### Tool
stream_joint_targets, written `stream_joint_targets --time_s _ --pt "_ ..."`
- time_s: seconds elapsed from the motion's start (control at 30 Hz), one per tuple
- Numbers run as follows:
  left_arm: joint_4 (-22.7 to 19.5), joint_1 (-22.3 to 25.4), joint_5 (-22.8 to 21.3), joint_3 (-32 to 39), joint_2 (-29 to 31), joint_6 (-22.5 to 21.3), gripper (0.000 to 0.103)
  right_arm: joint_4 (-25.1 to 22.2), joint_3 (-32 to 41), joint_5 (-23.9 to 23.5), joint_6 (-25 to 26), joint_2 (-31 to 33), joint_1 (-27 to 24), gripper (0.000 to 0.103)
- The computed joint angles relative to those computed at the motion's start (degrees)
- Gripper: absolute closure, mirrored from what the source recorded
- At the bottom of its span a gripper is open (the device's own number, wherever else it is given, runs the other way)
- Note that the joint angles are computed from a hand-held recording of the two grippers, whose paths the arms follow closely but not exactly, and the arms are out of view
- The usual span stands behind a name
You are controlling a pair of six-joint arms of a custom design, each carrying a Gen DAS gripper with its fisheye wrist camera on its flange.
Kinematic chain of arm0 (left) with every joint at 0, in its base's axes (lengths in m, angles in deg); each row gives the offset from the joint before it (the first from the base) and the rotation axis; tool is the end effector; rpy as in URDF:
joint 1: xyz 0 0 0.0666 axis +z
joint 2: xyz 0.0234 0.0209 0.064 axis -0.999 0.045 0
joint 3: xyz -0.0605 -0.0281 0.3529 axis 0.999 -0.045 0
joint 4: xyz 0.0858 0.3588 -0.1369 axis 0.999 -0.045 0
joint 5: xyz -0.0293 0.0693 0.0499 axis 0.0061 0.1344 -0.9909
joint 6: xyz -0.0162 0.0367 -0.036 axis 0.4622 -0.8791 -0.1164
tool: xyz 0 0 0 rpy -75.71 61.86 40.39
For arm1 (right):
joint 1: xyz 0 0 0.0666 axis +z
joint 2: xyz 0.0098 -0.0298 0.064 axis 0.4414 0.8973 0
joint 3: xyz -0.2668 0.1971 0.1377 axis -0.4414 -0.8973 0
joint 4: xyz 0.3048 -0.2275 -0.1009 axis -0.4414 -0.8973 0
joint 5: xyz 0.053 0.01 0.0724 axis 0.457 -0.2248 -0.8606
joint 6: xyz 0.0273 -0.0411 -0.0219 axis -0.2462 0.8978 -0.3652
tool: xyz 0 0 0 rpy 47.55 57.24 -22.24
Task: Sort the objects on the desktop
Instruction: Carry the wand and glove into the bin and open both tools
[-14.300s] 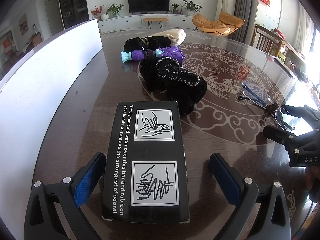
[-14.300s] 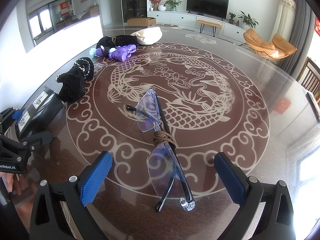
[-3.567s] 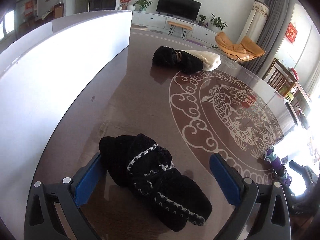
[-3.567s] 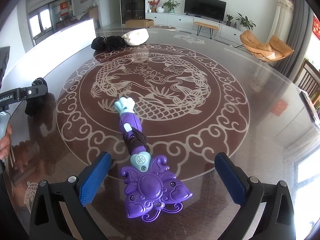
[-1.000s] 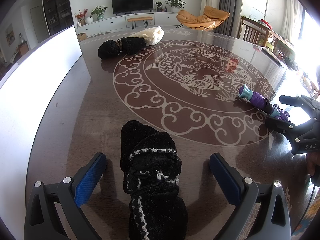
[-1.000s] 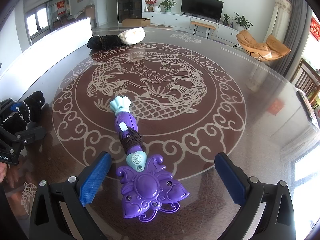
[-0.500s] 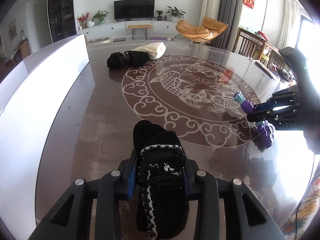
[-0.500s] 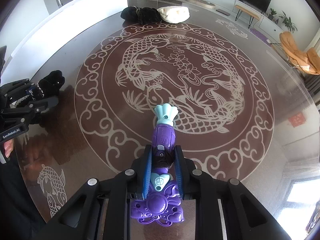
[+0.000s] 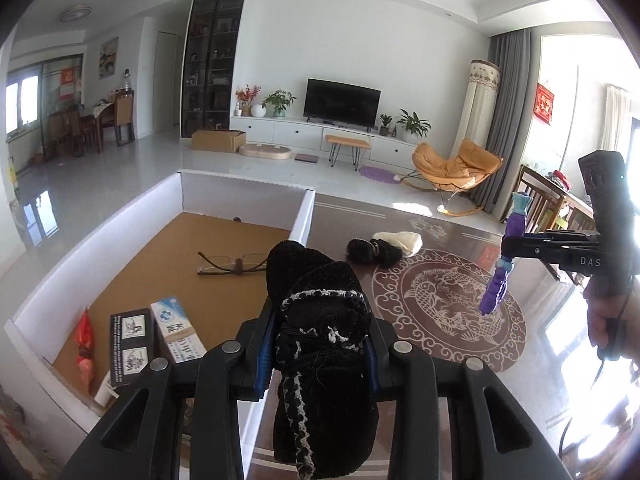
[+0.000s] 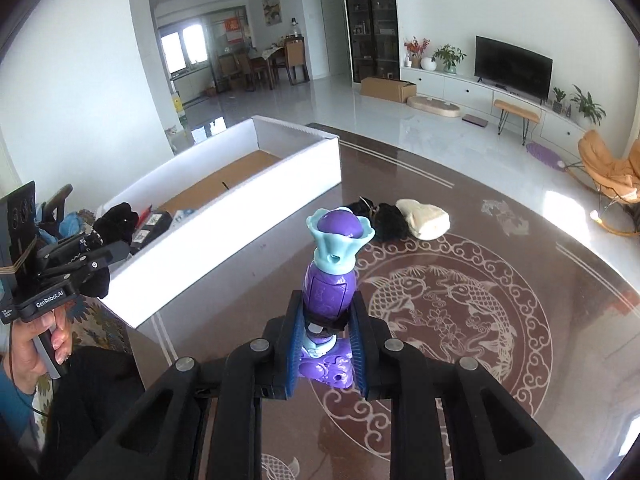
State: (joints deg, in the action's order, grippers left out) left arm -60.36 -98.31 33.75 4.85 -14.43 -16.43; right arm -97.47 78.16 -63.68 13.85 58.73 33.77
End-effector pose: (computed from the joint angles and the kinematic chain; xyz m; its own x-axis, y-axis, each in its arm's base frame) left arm 0.3753 -0.0750 0.3947 -0.5654 -0.0164 -0.8247 0.1727 0.9753 -0.1378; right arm 0.4238 0.0678 0.4309 -0.6512 -0.2659 -0.7108 -0.4795 0.8701 0.1138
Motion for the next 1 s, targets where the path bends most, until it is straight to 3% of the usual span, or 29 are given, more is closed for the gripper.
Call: stream_joint_targets --time_s 0.2,0.33,0.47,0.57,0.6,0.63,0.67,0.7,0.73,0.77,0.8,0.9,1.0 --pt "-4.68 13.41 1.84 4.65 5.67 -1.43 0.068 4.19 11.68 -3.29 -8.55 8.58 12.92 0.081" --pt "-6.34 17.78 1.42 5.69 9.52 -2.41 0.068 4.83 19.78 -2.53 -10.39 16.8 21.03 0.081" --pt "-8.62 18.45 0.14 6.4 13.57 -4.67 0.067 -4.26 31.28 0.2 -8.95 28.76 26.19 0.081" --pt "-9.83 18.56 -0.2 6.66 15.99 -4.82 0.065 -11.42 38.26 4.79 -7.78 36.51 28.64 0.08" --pt "-10.18 18.55 -0.69 6.92 16.85 -4.76 0.06 -12.84 39.79 6.05 -7.49 38.4 29.25 0.08" --pt "-10.85 18.33 -1.67 7.38 17.7 -4.6 0.049 -13.38 40.71 7.6 -7.58 39.82 29.74 0.08" --pt "-10.67 17.85 -3.52 7.53 18.04 -5.24 0.044 -13.17 41.13 9.01 -8.05 40.77 30.04 0.077" --pt "-10.66 17.26 -5.93 7.69 18.12 -5.84 0.03 -12.41 41.21 9.86 -8.82 41.33 30.12 0.059" --pt "-9.91 16.74 -8.07 7.36 17.77 -6.22 0.023 -11.11 40.99 10.51 -10.11 41.49 30.05 0.049" --pt "-8.98 16.37 -9.8 6.87 17.2 -6.52 0.022 -9.1 40.07 11.16 -11.76 41.02 29.9 0.022" --pt "-8.1 16.32 -10.83 6.38 16.56 -6.71 0.021 -6.85 39.0 11.23 -13.42 40.13 29.31 0.009" --pt "-6.87 16.72 -11.21 5.48 15.26 -5.55 0.012 1.05 33.42 8.15 -17.95 35.56 27.68 0.009" --pt "-5.29 17.36 -9.1 3.55 12.48 -3.48 0.012 5.85 27.62 7.88 -18.94 30.2 26.27 0.006"
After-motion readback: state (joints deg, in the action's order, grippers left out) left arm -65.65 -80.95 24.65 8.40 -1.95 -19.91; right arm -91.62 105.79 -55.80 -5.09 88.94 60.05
